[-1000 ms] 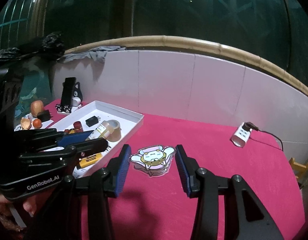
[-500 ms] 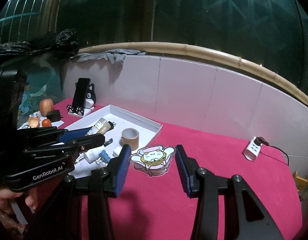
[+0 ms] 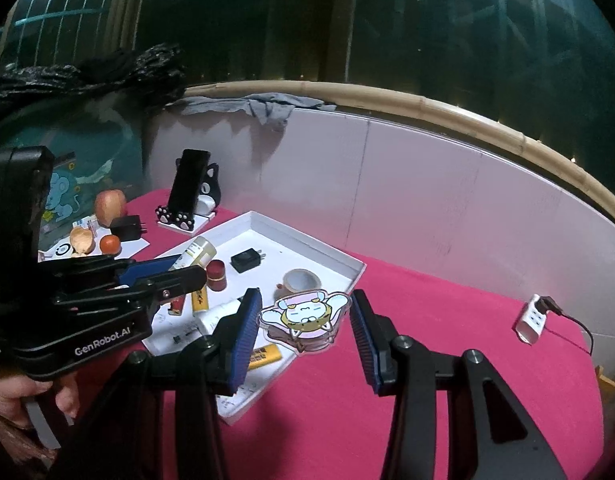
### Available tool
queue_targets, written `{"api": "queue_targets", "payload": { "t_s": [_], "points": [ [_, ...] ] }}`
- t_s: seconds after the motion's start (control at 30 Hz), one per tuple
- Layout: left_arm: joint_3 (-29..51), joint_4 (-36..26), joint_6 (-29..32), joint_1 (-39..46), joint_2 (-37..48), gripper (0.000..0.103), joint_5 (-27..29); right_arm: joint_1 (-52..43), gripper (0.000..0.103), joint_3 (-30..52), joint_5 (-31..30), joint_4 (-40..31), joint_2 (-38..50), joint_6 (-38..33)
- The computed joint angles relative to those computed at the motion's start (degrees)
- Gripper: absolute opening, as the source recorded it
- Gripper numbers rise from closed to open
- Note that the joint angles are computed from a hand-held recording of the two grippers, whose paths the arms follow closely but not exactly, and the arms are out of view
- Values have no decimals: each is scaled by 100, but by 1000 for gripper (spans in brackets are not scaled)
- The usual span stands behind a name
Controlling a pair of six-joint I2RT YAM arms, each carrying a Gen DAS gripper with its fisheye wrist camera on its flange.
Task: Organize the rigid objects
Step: 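Carry the dropper bottle and cartoon charm with both tools over the white tray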
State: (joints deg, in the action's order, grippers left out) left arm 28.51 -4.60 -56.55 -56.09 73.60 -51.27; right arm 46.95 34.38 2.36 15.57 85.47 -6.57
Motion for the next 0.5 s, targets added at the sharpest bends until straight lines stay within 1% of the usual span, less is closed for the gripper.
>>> {"api": "queue_targets", "payload": {
  "t_s": [0.37,0.5],
  "points": [
    [-508,-258,-248,294,-573,20,-7,262,45,445,37,-25,559,64],
    [-678,-264,-273,405,-729,20,33,337,45,595,36,-44,734,66]
  ]
}}
